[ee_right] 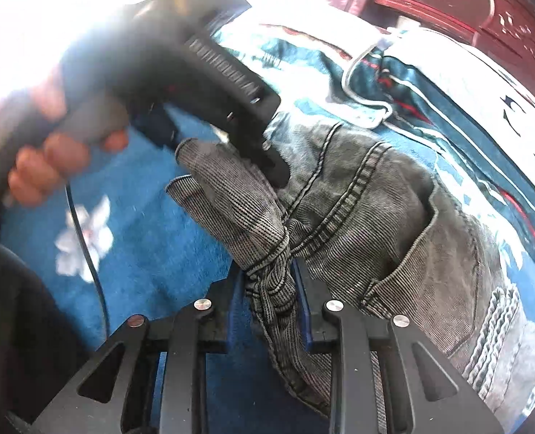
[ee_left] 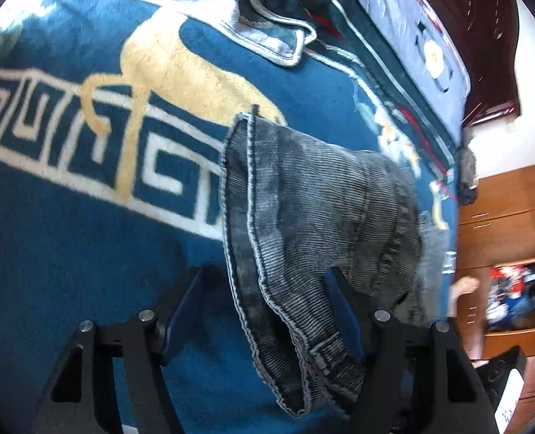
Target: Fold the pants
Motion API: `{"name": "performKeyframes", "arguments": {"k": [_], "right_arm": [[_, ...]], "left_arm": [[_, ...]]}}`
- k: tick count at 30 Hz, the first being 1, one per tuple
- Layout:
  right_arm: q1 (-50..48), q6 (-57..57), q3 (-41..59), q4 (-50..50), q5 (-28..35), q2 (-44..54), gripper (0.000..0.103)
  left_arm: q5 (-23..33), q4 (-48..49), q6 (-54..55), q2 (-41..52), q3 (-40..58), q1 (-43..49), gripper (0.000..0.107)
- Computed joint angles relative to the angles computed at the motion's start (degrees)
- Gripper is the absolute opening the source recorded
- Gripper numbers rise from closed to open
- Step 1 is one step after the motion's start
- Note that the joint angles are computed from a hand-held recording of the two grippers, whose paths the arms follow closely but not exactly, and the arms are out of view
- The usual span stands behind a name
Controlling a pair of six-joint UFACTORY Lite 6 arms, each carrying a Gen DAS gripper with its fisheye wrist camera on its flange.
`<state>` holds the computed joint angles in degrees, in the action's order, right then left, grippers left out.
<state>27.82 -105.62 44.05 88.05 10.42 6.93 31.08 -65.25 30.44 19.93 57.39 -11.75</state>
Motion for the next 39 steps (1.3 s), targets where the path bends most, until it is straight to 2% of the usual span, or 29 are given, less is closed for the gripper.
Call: {"name": "performKeyframes", "arguments": {"k": [4,5,6,7,8,11,13,23,34,39], "right_arm": [[-0.86,7.13,-1.01,-6.57,1.89,-3.21,0.023],[-1.32,8.4,-0.9,-8.06,2.38,-3.62,0.023],[-1.4,8.29,-1.35,-7.92,2.53,-4.43,0.023],[-1.37,8.33,-1.91,-7.88,2.57,-5.2,0.022],[-1.17,7.83,-2.8,-7.14,2.46,-6.05,0.022],[-2.64,7.91,-4.79,-7.47,3.78,-8.71,0.021],[-3.77,8.54,-5.44,-7.74,4.96,-10.21,0.019],[-14.38,17.12,-4.7,-15.3,14.55,-17.0,0.017],[-27.86,18.52,-4.63,-18.95,23.93,-20.71,0.015],[-36.22,18.43,-3.95,-20.48,29.92,-21.53,0.014]], "left_arm": [[-0.27,-4.96,1.82,-0.1,-0.4,-0.3,0.07],[-1.1,-4.49,0.79,-0.1,0.04,-0.95,0.066],[-1.81,-3.99,-0.2,-0.05,0.7,-1.79,0.059],[-1.92,-3.57,-0.66,-0.02,1.38,-2.26,0.041],[-2.13,-2.72,-1.72,-0.06,2.29,-2.97,0.029],[-5.71,9.01,-13.43,-1.61,5.77,-6.88,0.02],[-6.71,16.13,-20.42,-2.56,7.94,-8.58,0.018],[-4.97,35.2,-40.74,-3.19,20.19,-15.41,0.016],[2.45,51.68,-57.5,6.45,42.17,-25.16,0.015],[8.54,55.81,-61.89,16.21,59.35,-29.43,0.015]]}}
